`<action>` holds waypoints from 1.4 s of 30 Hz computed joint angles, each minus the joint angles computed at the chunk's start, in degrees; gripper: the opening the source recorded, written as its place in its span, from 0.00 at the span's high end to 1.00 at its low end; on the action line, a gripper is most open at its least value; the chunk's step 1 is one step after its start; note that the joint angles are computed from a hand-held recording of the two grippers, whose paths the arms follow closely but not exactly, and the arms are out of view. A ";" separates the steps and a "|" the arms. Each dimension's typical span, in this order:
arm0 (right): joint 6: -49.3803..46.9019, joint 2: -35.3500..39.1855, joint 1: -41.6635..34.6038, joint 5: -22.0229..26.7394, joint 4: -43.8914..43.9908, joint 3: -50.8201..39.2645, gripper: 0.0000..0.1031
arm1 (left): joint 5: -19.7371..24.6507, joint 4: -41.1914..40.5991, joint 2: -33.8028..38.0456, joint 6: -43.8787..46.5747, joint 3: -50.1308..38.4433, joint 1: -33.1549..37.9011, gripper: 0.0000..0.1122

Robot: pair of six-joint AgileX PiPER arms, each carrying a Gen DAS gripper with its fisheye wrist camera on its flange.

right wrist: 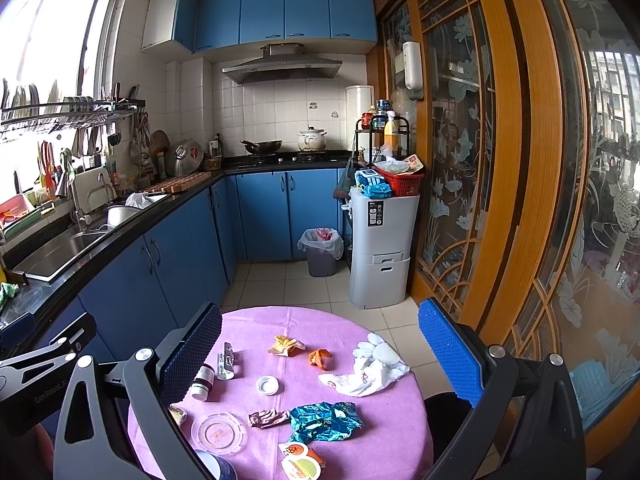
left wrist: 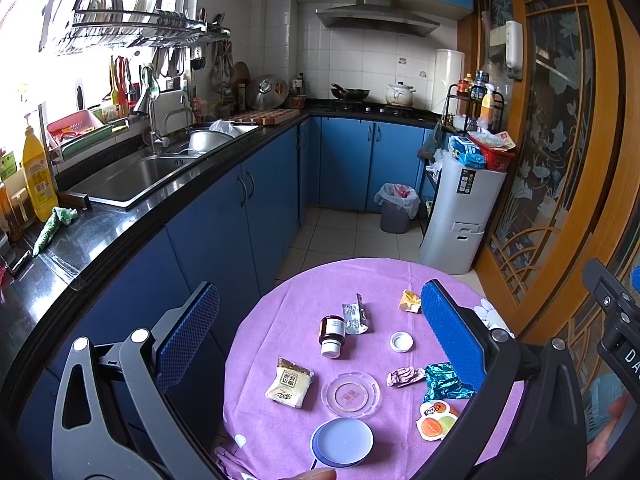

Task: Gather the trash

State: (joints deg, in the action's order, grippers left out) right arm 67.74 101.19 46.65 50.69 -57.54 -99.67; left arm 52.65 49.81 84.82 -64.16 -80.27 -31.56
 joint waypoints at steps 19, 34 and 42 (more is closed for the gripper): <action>-0.01 -0.31 -0.02 -0.40 1.01 1.57 0.07 | -0.92 -0.82 0.35 -0.12 0.89 0.60 0.11; 0.31 -0.33 0.08 -0.48 0.68 1.83 0.07 | -0.80 -1.29 0.65 0.28 0.47 0.67 0.11; 0.25 -0.30 0.10 -0.41 0.81 1.73 0.07 | -0.77 -1.32 0.68 0.26 0.46 0.63 0.11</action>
